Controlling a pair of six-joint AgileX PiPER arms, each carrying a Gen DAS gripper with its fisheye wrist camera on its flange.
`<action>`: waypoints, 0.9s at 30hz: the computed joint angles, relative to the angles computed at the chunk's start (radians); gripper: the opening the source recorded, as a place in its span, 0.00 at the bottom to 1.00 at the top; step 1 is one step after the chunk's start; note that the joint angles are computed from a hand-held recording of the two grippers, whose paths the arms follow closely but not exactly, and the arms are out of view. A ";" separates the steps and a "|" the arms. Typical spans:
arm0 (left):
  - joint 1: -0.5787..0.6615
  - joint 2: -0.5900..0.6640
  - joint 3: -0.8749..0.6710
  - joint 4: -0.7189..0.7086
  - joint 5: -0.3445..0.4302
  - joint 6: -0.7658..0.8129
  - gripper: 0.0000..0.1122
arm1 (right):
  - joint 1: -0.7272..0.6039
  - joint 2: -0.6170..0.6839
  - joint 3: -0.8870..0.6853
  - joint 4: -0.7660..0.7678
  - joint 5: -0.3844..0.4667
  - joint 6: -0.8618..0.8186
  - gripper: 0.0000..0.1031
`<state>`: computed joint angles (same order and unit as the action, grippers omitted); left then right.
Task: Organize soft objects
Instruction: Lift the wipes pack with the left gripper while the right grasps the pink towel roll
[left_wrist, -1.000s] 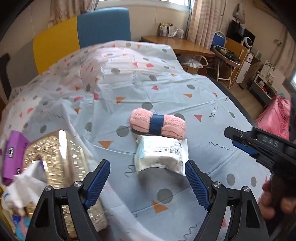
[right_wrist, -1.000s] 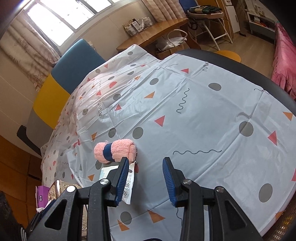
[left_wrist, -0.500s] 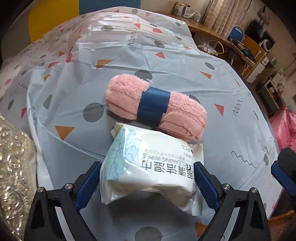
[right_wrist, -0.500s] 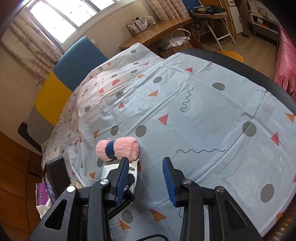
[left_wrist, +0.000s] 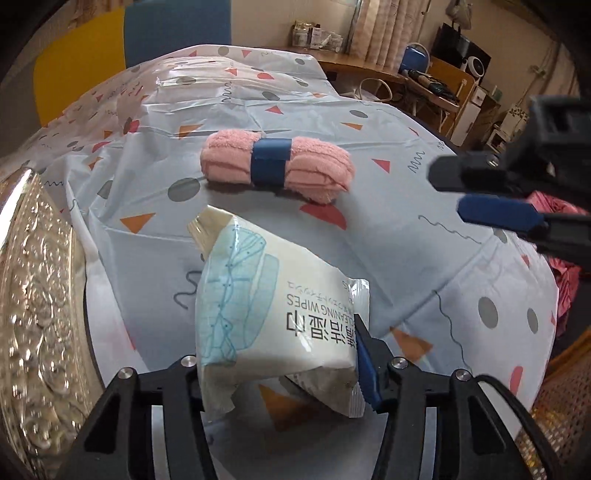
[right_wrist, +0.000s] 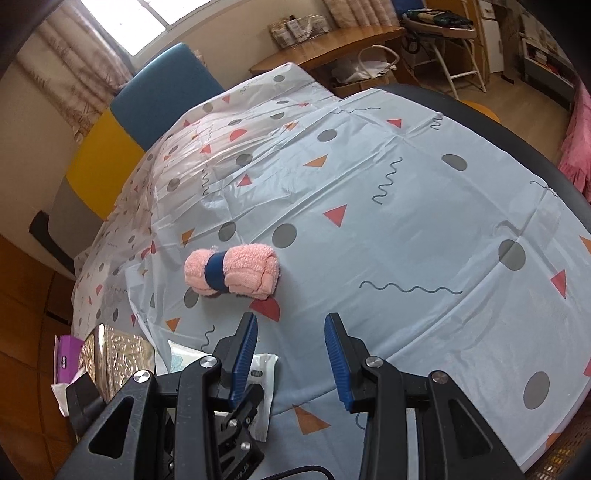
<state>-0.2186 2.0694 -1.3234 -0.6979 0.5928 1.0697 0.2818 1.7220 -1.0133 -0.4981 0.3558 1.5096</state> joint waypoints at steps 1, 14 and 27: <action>0.007 -0.015 0.031 -0.024 -0.009 0.050 0.50 | -0.003 0.012 -0.019 0.071 -0.002 -0.100 0.36; 0.070 -0.040 0.131 -0.252 -0.023 0.351 0.50 | -0.026 0.600 -1.011 0.328 0.620 -1.236 0.51; 0.078 -0.041 0.141 -0.274 -0.016 0.364 0.48 | -0.027 0.493 -0.699 0.248 0.487 -1.095 0.42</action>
<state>-0.1406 2.0287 -1.1827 -0.9722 0.5766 1.4340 0.2546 2.2150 -1.7119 -0.2501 0.8424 0.4148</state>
